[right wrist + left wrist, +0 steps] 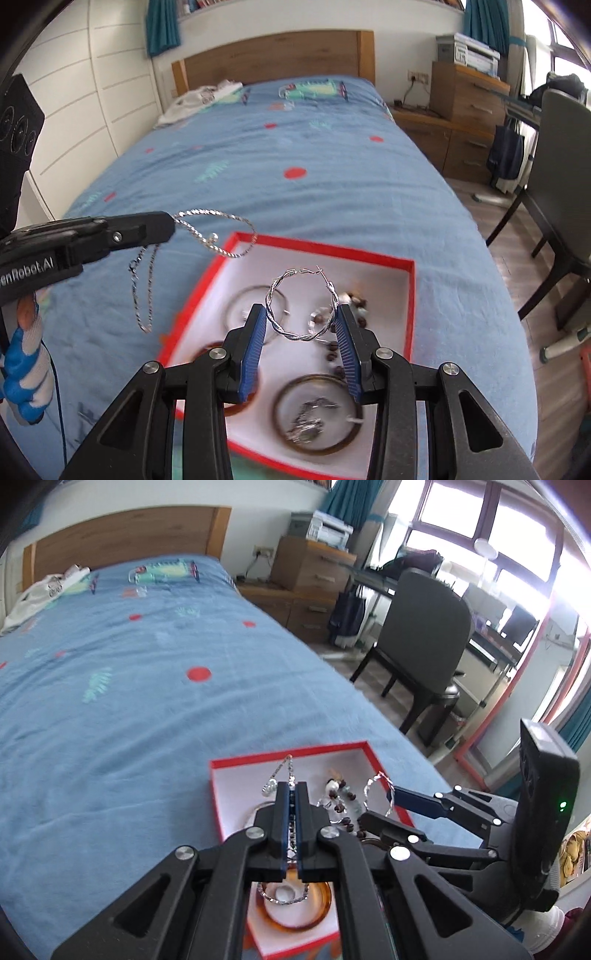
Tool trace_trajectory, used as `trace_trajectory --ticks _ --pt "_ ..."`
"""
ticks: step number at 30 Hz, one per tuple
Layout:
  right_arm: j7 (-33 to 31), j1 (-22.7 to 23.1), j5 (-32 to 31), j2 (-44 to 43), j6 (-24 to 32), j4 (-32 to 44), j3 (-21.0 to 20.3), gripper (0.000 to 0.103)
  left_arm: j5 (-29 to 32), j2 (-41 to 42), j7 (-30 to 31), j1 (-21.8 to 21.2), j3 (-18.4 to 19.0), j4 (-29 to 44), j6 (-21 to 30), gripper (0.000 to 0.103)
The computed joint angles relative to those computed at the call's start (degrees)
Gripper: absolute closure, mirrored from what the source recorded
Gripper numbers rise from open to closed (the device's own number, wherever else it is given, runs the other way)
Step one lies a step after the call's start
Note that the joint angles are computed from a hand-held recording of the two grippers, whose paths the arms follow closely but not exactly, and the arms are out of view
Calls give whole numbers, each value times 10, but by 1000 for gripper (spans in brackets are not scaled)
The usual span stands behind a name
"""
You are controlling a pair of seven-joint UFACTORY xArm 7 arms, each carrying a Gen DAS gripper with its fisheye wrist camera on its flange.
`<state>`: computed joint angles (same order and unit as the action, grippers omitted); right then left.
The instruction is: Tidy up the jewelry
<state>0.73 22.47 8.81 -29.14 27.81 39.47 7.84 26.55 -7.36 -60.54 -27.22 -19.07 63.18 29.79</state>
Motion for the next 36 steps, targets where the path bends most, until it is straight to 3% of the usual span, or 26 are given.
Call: trace_trajectory --ticks 9,18,20,24,31,36 --pt "-40 -10 18 81 -6 15 -21 64 13 96 -21 -26 33 23 -5 101" --pt "-49 -27 10 100 10 18 -13 63 14 109 -33 -46 52 11 12 99" --pt "-49 -29 11 99 13 20 -13 58 11 106 -31 -46 53 9 8 98" --pt "-33 -34 3 87 17 16 -5 50 17 97 -41 -48 51 11 16 78" --pt "-1 -32 -4 29 32 -5 1 47 37 60 -61 -54 30 12 56 76" --pt "29 -25 -9 -31 56 -16 9 46 54 7 -98 -55 0 3 111 71"
